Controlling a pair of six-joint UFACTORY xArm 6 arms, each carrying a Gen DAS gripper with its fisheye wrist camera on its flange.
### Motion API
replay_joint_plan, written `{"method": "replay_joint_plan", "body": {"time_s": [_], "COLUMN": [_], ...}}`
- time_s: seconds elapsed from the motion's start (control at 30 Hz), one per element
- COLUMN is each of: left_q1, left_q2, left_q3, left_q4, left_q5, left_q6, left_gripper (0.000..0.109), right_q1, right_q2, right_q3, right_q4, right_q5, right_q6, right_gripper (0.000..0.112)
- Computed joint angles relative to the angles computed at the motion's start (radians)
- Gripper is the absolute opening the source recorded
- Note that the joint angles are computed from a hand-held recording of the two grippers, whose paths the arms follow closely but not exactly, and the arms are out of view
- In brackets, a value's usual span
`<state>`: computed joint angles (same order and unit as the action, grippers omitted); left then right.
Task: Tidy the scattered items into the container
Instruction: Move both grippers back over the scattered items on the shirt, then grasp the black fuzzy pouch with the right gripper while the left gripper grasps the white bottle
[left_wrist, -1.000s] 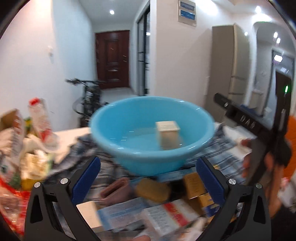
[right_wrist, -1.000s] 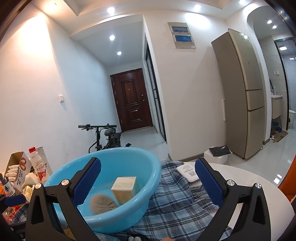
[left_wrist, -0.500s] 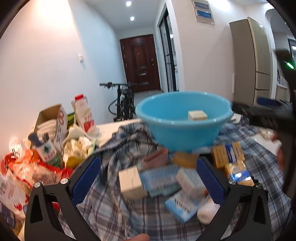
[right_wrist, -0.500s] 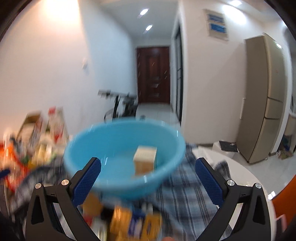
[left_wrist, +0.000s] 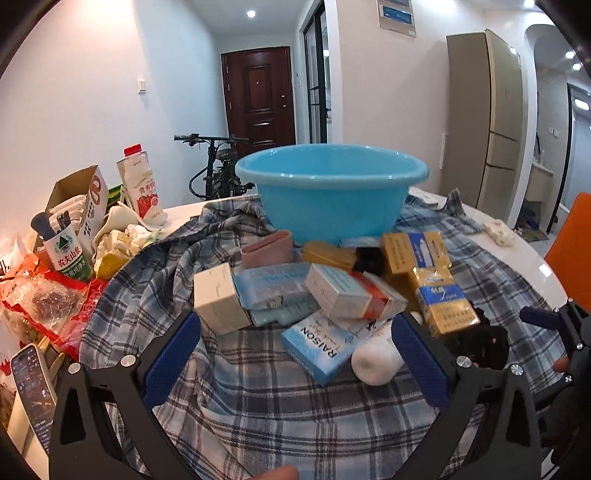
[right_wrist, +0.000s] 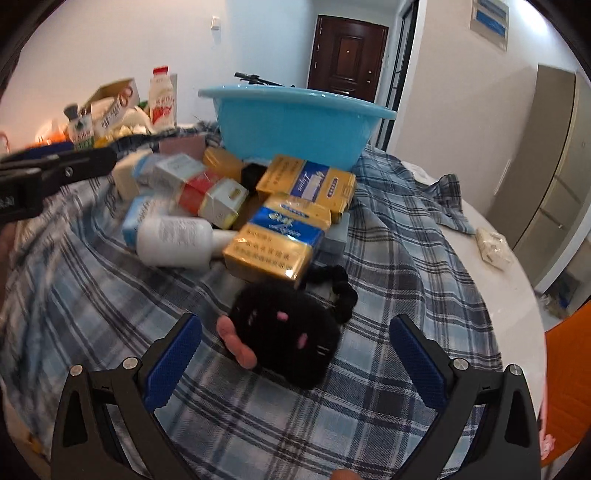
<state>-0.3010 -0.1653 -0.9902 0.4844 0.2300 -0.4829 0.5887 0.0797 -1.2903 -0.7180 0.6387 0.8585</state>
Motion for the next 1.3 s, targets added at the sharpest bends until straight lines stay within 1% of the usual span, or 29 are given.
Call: {"method": "replay_joint_plan", "body": {"time_s": [0.07, 0.1, 0.2, 0.27, 0.4, 0.43, 0.47, 0.5, 0.6, 0.67, 0.77, 0.83, 0.9, 1.0, 1.07, 1.2, 1.3], "left_q1": [0.001, 0.003, 0.008, 0.008, 0.006, 0.004, 0.003, 0.001, -0.005, -0.008, -0.01, -0.013, -0.017, -0.027, -0.037, -0.07, -0.092], "left_q2": [-0.006, -0.009, -0.015, -0.017, -0.019, -0.018, -0.018, -0.018, -0.017, -0.018, -0.018, -0.019, -0.018, -0.015, -0.009, 0.013, 0.042], "left_q3": [0.01, 0.016, 0.036, 0.044, 0.052, 0.053, 0.054, 0.054, 0.054, 0.056, 0.059, 0.063, 0.067, 0.065, 0.061, 0.027, -0.016], "left_q4": [-0.006, -0.017, -0.115, -0.155, -0.134, -0.135, -0.137, -0.144, -0.16, -0.163, -0.159, -0.177, -0.234, -0.301, -0.367, -0.6, -0.787], "left_q5": [0.006, 0.007, 0.003, 0.006, 0.015, 0.017, 0.015, 0.016, 0.018, 0.02, 0.021, 0.017, 0.011, 0.006, -0.001, 0.026, 0.075], "left_q6": [0.0, 0.004, 0.068, 0.101, 0.088, 0.09, 0.093, 0.1, 0.117, 0.122, 0.12, 0.134, 0.186, 0.253, 0.32, 0.559, 0.762], "left_gripper": [0.103, 0.103, 0.103, 0.103, 0.103, 0.103, 0.103, 0.103, 0.103, 0.103, 0.103, 0.103, 0.103, 0.103, 0.103, 0.103, 0.103], "right_q1": [-0.01, -0.008, -0.006, -0.008, -0.015, -0.017, -0.019, -0.021, -0.026, -0.027, -0.022, -0.025, -0.025, -0.024, -0.026, -0.034, -0.041], "right_q2": [0.011, 0.017, 0.035, 0.042, 0.043, 0.043, 0.041, 0.042, 0.054, 0.055, 0.052, 0.047, 0.041, 0.025, 0.014, -0.021, -0.05], "right_q3": [-0.007, -0.013, -0.031, -0.037, -0.033, -0.031, -0.028, -0.027, -0.036, -0.032, -0.033, -0.023, -0.016, -0.001, 0.01, 0.038, 0.066], "right_q4": [0.056, 0.06, 0.079, 0.111, 0.137, 0.145, 0.15, 0.161, 0.212, 0.244, 0.21, 0.223, 0.222, 0.187, 0.181, 0.15, 0.131], "right_q5": [-0.023, -0.019, 0.006, 0.009, 0.009, 0.006, 0.002, -0.001, -0.002, -0.02, -0.018, -0.034, -0.045, -0.058, -0.07, -0.092, -0.113], "right_q6": [-0.039, -0.041, -0.064, -0.084, -0.075, -0.071, -0.067, -0.07, -0.098, -0.123, -0.099, -0.105, -0.103, -0.074, -0.061, -0.01, 0.026], "right_gripper": [0.103, 0.103, 0.103, 0.103, 0.103, 0.099, 0.088, 0.084, 0.078, 0.067, 0.062, 0.059, 0.058, 0.055, 0.054, 0.054, 0.054]}}
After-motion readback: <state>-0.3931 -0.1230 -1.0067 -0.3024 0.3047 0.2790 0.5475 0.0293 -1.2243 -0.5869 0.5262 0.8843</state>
